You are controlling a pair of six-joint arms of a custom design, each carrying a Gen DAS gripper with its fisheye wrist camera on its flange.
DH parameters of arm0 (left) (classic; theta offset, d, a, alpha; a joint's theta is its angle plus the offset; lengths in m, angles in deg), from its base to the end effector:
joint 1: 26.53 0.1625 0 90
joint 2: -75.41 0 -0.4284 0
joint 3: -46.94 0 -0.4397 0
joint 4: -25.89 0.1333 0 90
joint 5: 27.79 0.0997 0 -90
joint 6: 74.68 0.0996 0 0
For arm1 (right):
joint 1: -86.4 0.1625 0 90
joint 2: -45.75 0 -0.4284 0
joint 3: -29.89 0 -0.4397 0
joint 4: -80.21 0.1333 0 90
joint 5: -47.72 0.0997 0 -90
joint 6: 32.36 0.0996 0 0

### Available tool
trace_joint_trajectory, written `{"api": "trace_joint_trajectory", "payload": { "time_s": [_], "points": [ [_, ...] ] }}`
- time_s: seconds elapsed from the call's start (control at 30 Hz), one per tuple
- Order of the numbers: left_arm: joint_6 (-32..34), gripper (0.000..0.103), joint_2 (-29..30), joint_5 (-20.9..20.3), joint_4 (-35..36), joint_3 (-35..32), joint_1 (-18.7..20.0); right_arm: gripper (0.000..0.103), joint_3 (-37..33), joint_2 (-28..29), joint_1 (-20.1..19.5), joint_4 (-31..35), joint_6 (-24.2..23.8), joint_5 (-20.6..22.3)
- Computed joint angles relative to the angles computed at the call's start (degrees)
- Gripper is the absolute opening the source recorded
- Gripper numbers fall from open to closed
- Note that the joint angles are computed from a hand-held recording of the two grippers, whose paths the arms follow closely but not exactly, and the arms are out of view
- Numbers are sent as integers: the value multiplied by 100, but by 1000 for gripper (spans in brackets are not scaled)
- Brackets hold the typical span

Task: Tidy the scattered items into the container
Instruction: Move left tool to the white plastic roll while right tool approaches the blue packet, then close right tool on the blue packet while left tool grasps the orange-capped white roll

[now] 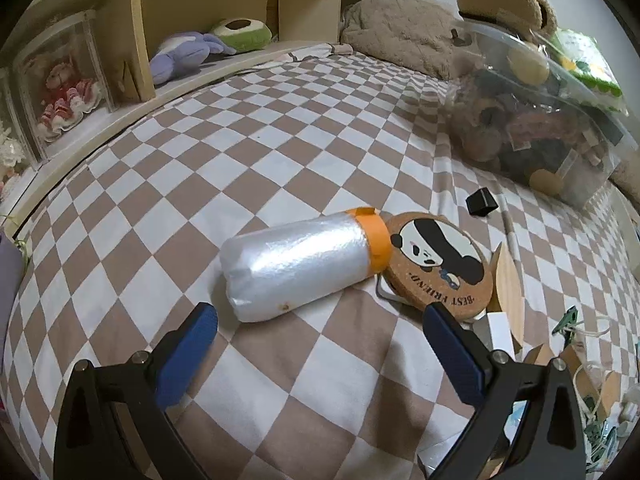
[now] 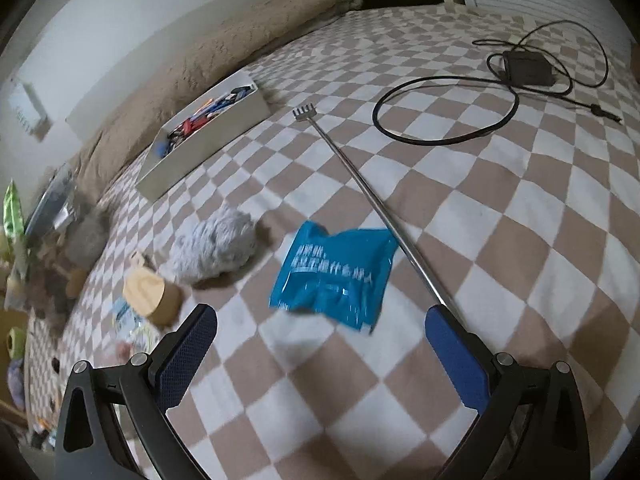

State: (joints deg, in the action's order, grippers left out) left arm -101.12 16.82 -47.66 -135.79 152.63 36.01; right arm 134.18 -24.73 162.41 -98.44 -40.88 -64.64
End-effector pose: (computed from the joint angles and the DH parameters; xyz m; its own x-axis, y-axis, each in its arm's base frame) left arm -0.0879 -0.6613 0.2167 -0.6183 -0.5298 -0.5806 0.1609 0.6377 -0.7533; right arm -0.0624 -0.6452 0.3501 -0.8337 0.4368 0.3378 0.0159 0.6304 -0.7761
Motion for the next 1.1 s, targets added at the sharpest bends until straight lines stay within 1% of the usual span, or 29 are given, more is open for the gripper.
{"api": "trace_joint_trajectory", "payload": {
  "time_s": [0.17,0.27,0.33,0.4,0.47,0.63,0.67,0.77,0.83,0.87,0.9,0.93,1.0,1.07,1.1],
  "points": [
    [-238,103,-38,-146,320,-24,69,103,-275,251,60,37,-32,-169],
    [-268,103,-49,-180,320,-13,79,103,-430,379,40,128,130,-190],
    [-224,103,-44,-170,302,-9,83,103,-582,504,58,199,164,-350],
    [-199,103,-30,-174,309,-13,91,103,-712,646,117,178,35,-583],
    [-207,103,-18,-151,330,-17,90,103,-733,708,140,107,-89,-687],
    [-231,103,0,-169,294,-29,86,103,-653,652,104,17,-152,-559],
    [-244,103,9,-163,308,-36,85,99,-633,650,108,-30,-168,-573],
    [-313,103,26,-128,391,-61,75,82,-584,675,130,-291,-194,-638],
    [-332,103,17,-141,371,-54,70,77,-560,671,125,-356,-253,-553],
    [-325,103,12,-165,333,-49,70,70,-551,673,123,-387,-300,-505],
    [-312,103,6,-205,283,-49,74,66,-531,658,112,-378,-342,-384],
    [-320,103,-10,-256,251,-46,80,66,-519,646,102,-342,-362,-268],
    [-331,103,-51,-375,154,-34,99,60,-487,620,83,-272,-481,-8],
    [-354,103,-88,-513,-40,-21,130,57,-423,564,59,-187,-568,220],
    [-409,103,-102,-570,-115,-29,146,57,-411,558,63,-177,-606,261]
  ]
}}
